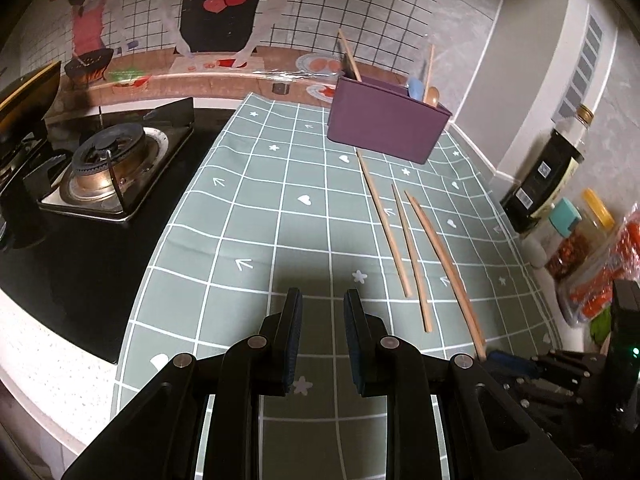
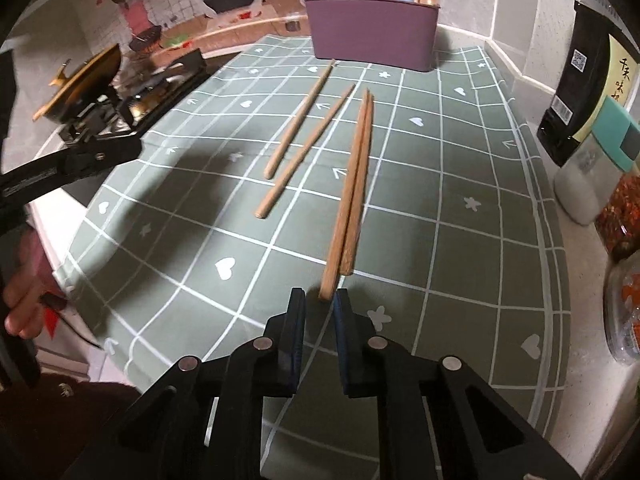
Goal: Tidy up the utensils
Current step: 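Move both tools back to the chopsticks on the mat and grasp one each, then lift both chopsticks and carry them over the purple holder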
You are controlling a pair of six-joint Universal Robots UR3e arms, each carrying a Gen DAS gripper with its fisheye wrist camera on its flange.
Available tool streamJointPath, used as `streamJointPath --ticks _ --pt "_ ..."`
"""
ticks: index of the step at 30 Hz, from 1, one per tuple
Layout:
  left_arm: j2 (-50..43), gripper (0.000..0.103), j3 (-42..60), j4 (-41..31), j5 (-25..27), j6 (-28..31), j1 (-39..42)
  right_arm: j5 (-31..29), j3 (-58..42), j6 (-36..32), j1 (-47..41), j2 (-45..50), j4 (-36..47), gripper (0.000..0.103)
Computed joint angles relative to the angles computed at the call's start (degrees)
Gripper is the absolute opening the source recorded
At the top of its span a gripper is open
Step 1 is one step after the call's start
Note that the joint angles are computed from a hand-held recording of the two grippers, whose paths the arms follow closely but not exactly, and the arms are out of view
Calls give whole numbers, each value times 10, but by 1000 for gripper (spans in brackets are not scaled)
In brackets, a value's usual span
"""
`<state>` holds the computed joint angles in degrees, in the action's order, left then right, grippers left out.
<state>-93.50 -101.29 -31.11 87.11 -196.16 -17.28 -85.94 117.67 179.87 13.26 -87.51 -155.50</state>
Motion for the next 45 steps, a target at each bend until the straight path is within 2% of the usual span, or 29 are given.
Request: streamJointPath --ticks 5,7,9,13,17,22,28,31,37,39,45 --pt "-3 22 3 -5 -5 4 -2 -42 -10 21 25 30 -37 13" --pt "-6 22 5 -9 -12 7 -1 -73 -14 25 39 43 -54 7" --pt "-12 22 12 -13 -13 8 -7 -87 -12 26 41 45 -62 6" --pt "-33 23 32 -20 -19 13 -21 -69 18 32 4 11 -77 6" --pt "-66 23 63 -39 -46 14 -33 -67 44 36 -28 -28 -89 6" --pt "-96 23 91 -30 -63 22 -51 -44 71 34 -78 -73 -88 6" --pt "-156 23 158 -41 -29 -14 -64 -28 96 33 -96 -91 -97 6" --pt "-200 23 217 -74 3 -30 -76 -22 101 33 -98 -87 -103 6" --pt "-242 23 275 -106 17 -9 -97 -19 105 30 -99 -86 -107 6" --pt "-256 23 296 -120 37 -4 -104 -20 103 33 -97 -86 -106 6" --pt "-276 22 322 -139 69 -20 -105 -24 98 32 -96 -78 -104 6"
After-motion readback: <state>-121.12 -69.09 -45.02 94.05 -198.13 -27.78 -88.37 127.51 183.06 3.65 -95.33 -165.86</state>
